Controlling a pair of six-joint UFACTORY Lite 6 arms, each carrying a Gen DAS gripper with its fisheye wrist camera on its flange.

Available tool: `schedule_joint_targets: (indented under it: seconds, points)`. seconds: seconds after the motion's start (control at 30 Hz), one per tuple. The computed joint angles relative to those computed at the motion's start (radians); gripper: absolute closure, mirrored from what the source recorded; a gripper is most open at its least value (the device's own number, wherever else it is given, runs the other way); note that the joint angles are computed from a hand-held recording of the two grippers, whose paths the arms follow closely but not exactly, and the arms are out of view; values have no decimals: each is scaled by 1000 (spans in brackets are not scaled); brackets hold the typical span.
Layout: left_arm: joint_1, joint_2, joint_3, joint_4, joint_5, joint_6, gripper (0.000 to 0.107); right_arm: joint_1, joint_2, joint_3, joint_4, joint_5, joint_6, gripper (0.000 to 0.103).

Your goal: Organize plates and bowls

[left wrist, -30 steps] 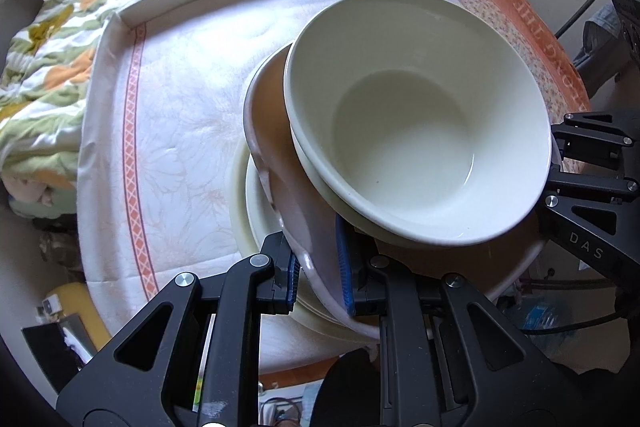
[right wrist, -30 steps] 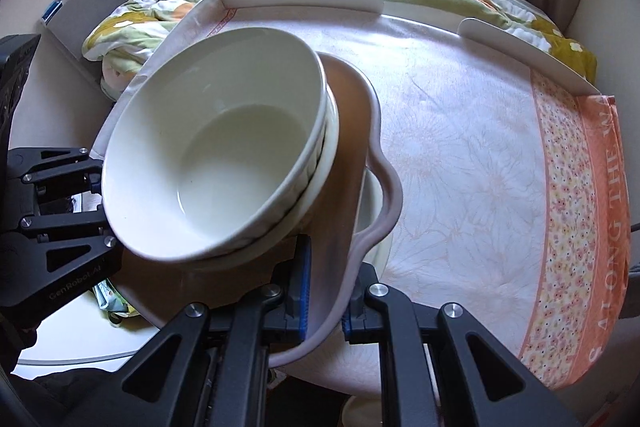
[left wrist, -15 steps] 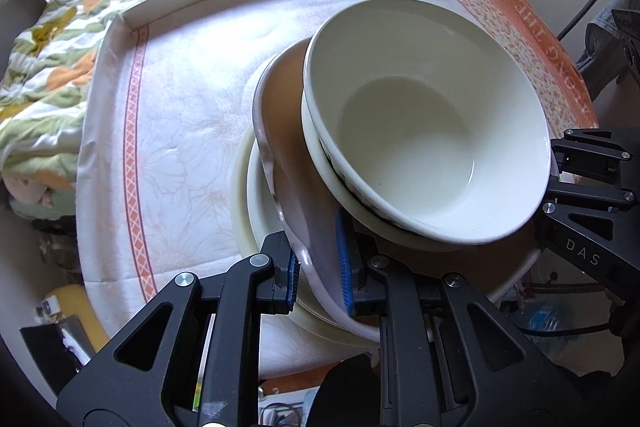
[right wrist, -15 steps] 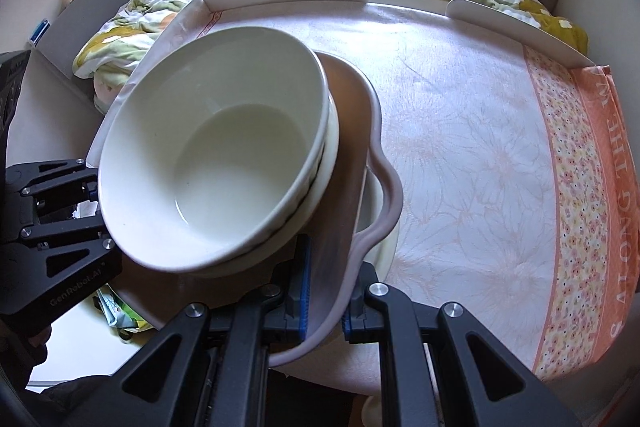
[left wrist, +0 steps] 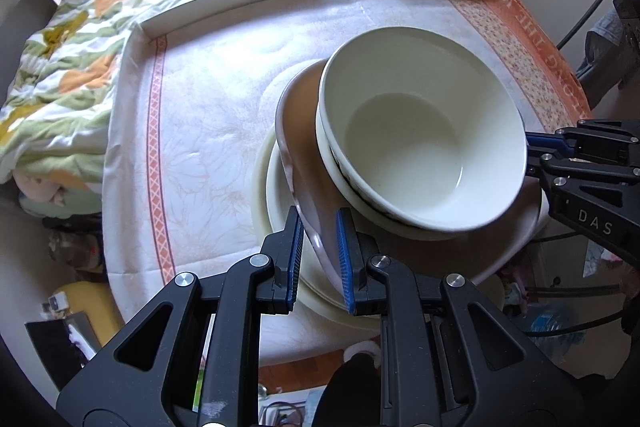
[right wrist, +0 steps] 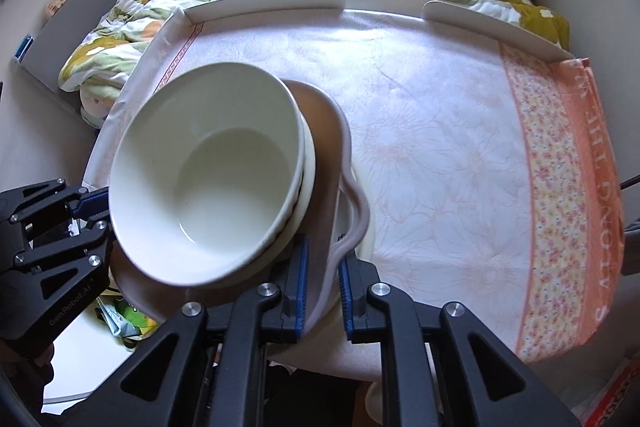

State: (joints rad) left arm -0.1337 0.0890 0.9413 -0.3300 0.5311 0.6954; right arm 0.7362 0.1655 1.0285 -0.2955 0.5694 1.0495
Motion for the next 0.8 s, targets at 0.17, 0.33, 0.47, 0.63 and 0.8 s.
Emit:
schedule_joint_targets:
  seconds: [0.17,0.33,0.47,0.63,0.8]
  points:
    - [25,-96,-46,-7,39,11,92,66,-80,-26,-62,69,111,90]
    - [69,-281,-126,-46,110,53,92,164,-194,-69,-161,135,278,90]
    - [86,-421,-176,-77,176,40,92,236,-264,-111,-222,158,388,90]
    - [58,-644,-229,-39,217,-92,38,304,-369,-162,-280,225,486,74]
    - [24,-788,-170,-7,276,-224,11,409,-525,-174,-334,416,573,19]
